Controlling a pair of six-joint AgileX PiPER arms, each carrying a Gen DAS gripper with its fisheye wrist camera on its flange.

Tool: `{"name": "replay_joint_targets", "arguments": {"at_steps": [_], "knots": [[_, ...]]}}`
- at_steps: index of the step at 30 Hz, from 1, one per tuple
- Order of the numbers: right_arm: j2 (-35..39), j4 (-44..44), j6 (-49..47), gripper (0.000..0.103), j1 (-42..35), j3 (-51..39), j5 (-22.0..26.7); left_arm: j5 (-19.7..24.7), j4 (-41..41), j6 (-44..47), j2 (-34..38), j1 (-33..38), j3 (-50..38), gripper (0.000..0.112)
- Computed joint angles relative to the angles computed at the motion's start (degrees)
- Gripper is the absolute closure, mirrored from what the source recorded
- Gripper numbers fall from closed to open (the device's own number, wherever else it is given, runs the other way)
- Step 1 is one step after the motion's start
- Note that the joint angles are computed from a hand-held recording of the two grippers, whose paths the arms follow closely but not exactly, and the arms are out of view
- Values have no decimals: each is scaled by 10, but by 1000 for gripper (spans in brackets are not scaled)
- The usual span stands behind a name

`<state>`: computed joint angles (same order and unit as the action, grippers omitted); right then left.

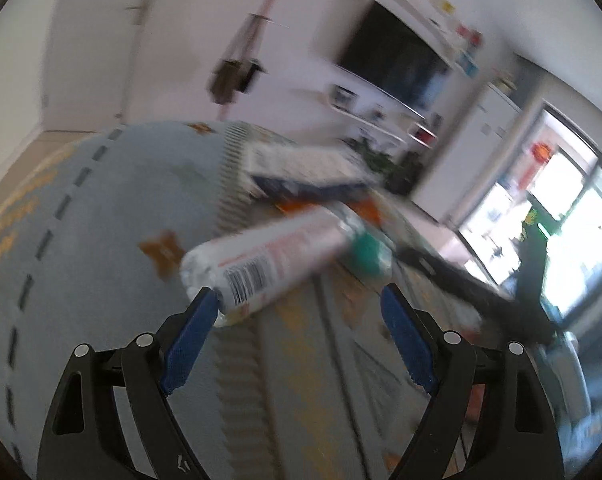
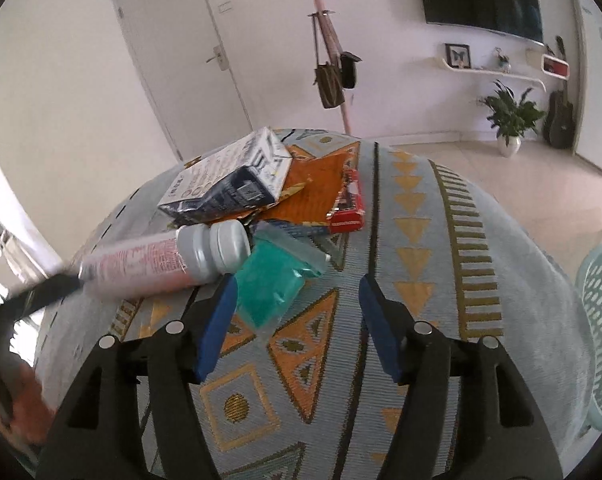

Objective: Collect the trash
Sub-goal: 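Grasp the pink-white bottle with the left tool while the right reaches the teal packet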

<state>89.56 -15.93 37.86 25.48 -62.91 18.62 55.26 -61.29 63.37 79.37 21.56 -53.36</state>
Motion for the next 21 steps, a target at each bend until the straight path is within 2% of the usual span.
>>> {"name": "replay_joint_targets", "arguments": {"at_steps": [2,5,9,12,13,16,17,18,20,21], "knots": [[-3,29,-24,43,-9,5,-7,19,4,24,-35,5,27,32],[-7,69,-63,43,-17,10,-13,-15,0,45,-84,-8,46,30],[-3,27,-22,43,-5,5,-4,-96,64,-11,-56,-80,-11,29],[4,20,-19,43,0,-5,8,-164,205,-125,15,-157,-83,29],[7,26,-27,43,0,-9,11,-162,238,-150,38,-169,-105,29],[13,43,-48,42,0,-18,21,-111,293,-166,111,-188,-175,29],[17,58,-65,42,-2,-22,24,-114,313,-180,120,-196,-182,30],[23,58,-65,42,-1,-30,29,-124,346,-211,126,-208,-186,33],[26,64,-71,42,-1,-34,33,-141,362,-226,123,-215,-177,41],[26,57,-66,42,0,-35,34,-144,361,-229,121,-216,-174,50]]}}
